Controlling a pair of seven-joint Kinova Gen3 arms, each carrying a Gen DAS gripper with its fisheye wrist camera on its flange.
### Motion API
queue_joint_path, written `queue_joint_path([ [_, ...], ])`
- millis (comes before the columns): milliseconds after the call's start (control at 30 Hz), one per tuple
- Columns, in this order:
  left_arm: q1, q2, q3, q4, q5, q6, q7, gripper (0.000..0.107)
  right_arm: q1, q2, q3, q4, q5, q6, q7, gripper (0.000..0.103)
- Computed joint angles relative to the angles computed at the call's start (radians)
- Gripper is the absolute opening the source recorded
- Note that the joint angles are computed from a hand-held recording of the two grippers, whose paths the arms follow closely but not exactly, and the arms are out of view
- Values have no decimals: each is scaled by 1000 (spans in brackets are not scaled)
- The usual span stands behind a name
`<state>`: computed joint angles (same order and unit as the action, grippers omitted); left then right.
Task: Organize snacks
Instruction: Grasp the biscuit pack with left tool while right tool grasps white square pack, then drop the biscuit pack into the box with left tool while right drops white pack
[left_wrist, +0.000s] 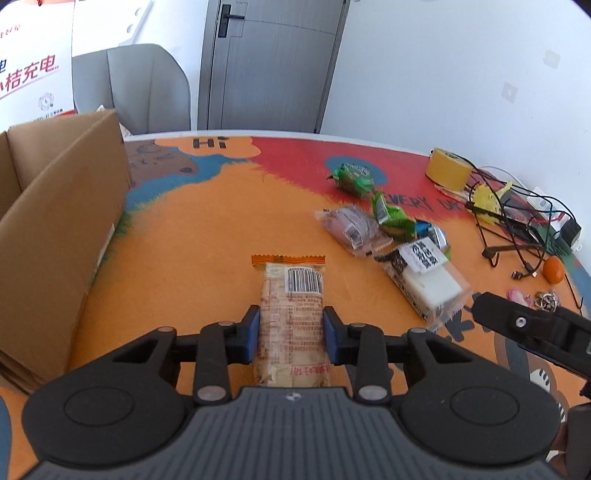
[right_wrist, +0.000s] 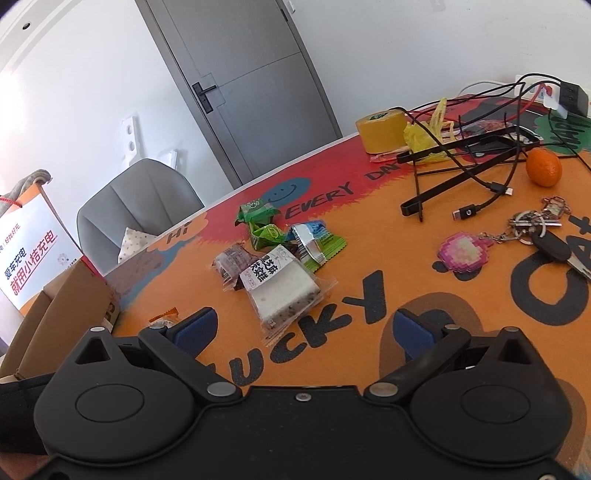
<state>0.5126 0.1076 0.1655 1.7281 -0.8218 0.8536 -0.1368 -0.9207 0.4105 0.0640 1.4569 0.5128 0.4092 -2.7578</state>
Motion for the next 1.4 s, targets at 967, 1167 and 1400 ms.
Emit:
queue_joint_path([
  [967,-126,-55,-13,18,60,-55,-69,34,43,246,-63,-448,-183,312,426,73],
  [1167,-133,-73,-2,31,65,-76,-74,34,23,200,-59,-375,-161,281,411,49],
  [1400,-136,-109,27,34,27,-63,-56,34,-8,163,-49,-346,-123,247,382,48],
])
